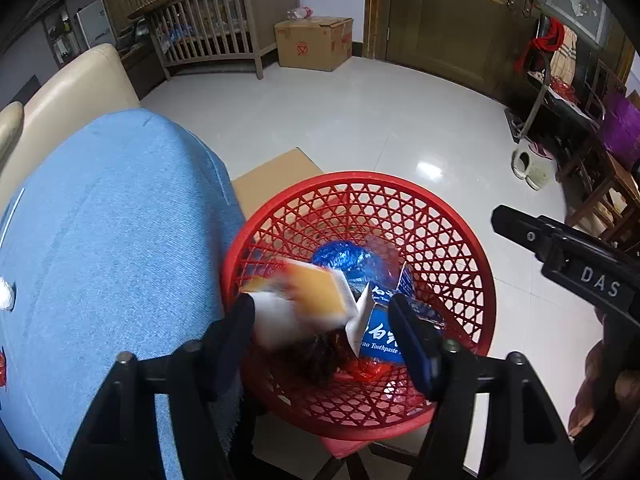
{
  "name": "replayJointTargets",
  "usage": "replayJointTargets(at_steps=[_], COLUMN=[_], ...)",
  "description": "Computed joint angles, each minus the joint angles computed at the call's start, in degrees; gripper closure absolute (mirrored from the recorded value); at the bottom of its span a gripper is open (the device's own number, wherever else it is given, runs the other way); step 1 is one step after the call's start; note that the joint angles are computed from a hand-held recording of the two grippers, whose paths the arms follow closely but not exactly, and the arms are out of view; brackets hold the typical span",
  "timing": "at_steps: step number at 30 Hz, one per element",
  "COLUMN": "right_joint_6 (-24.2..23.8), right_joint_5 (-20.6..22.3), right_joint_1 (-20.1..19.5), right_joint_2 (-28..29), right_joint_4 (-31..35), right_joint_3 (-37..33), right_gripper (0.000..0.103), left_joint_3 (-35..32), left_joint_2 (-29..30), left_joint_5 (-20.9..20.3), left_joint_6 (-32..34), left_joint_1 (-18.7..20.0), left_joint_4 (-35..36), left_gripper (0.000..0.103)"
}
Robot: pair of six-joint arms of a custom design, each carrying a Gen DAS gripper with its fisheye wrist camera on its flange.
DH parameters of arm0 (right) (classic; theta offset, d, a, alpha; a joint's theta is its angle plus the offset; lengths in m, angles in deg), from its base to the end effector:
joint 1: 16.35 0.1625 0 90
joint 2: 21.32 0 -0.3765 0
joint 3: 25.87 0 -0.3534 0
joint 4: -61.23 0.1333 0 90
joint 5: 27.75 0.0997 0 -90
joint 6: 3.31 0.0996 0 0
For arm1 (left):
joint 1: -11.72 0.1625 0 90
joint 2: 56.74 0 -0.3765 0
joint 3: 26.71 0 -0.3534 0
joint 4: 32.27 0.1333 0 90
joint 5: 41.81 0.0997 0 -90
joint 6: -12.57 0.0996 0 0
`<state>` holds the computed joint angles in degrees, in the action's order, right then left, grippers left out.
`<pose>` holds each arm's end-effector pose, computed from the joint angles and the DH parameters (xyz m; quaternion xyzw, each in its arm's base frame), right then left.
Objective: Collect trash
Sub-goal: 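Open the left tool to drop the white-red medicine box into the basket, then return to the table and grasp the white tissue ball with the right tool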
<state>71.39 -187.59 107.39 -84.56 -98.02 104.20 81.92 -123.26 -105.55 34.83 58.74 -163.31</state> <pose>0.2606 -0.3185 0.1437 -0.2981 -0.7637 0.4744 0.3206 -0.2181 -0.4942 0.1797 0.5267 0.8191 -0.0319 0.2251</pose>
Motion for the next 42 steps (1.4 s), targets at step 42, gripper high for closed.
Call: replayJointTargets(at_steps=[42], right_joint_6=[-63.2], right_joint_5=[23.6], right_joint_1=[-2.2], right_joint_2=[53.6], right_joint_4=[7.3], right_joint_3=[-81.7], right_gripper=[0.028], left_joint_3=[-27.6], left_joint_2=[-2.2], left_joint_5=[12.0], left_joint_6=[-10.1], left_joint_1=[26.3], left_joint_4=[-3.4], left_gripper=[0.032])
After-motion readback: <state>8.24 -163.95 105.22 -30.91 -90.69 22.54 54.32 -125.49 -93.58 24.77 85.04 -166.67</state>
